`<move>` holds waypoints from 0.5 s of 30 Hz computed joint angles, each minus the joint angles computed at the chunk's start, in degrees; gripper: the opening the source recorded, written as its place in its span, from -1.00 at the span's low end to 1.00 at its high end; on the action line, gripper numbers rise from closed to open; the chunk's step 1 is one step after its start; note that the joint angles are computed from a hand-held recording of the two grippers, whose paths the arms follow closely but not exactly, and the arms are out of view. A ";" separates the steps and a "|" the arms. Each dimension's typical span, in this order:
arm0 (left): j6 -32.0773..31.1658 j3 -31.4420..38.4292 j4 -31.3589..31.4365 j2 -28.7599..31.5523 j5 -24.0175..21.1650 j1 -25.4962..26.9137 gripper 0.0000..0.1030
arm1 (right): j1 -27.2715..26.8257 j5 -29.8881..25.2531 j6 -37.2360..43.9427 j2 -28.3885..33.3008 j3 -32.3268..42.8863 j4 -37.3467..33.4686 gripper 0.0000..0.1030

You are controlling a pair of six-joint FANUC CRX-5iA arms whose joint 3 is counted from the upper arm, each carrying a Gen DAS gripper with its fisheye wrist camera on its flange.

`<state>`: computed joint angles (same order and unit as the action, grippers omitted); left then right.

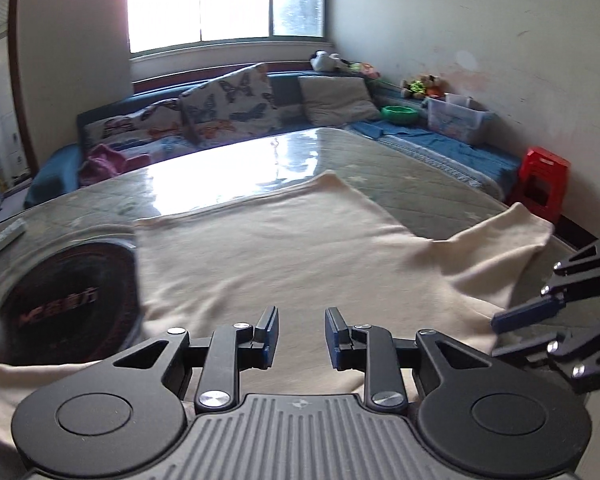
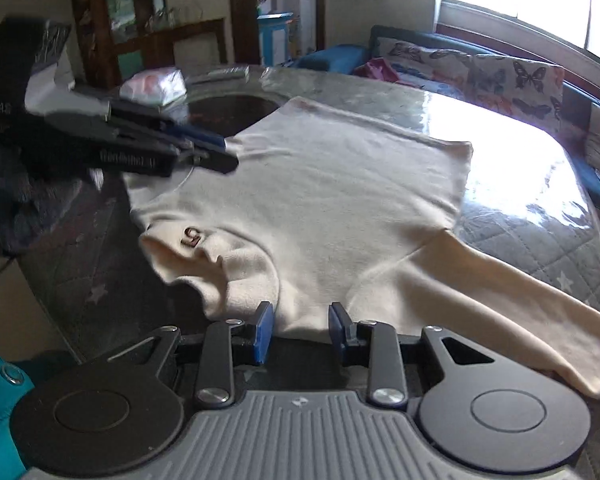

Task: Fold clothes

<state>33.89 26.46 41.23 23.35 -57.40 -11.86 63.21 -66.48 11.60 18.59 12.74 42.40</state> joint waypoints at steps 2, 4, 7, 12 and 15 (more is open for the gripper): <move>-0.06 0.62 0.20 0.52 -0.69 -0.69 -0.46 | 0.76 -0.71 -4.82 -1.92 -2.88 2.32 -0.44; -0.66 0.59 0.39 0.59 -1.43 -1.41 -0.46 | 1.45 -3.02 -10.05 -3.74 -5.47 4.22 -0.43; -2.27 -0.45 1.00 0.20 -1.85 -2.65 -0.46 | 2.25 -7.67 -17.36 -6.18 -8.87 5.18 -0.43; -4.46 -0.74 2.25 0.34 -3.81 -4.26 -0.46 | 3.51 -16.59 -28.93 -9.71 -13.77 4.50 -0.43; -5.37 -0.79 2.43 0.47 -5.10 -5.10 -0.46 | 4.02 -20.26 -36.19 -11.84 -16.78 4.09 -0.43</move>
<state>28.52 25.68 43.66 23.82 -62.51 -16.97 67.23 -86.74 -24.58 6.75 -4.03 46.49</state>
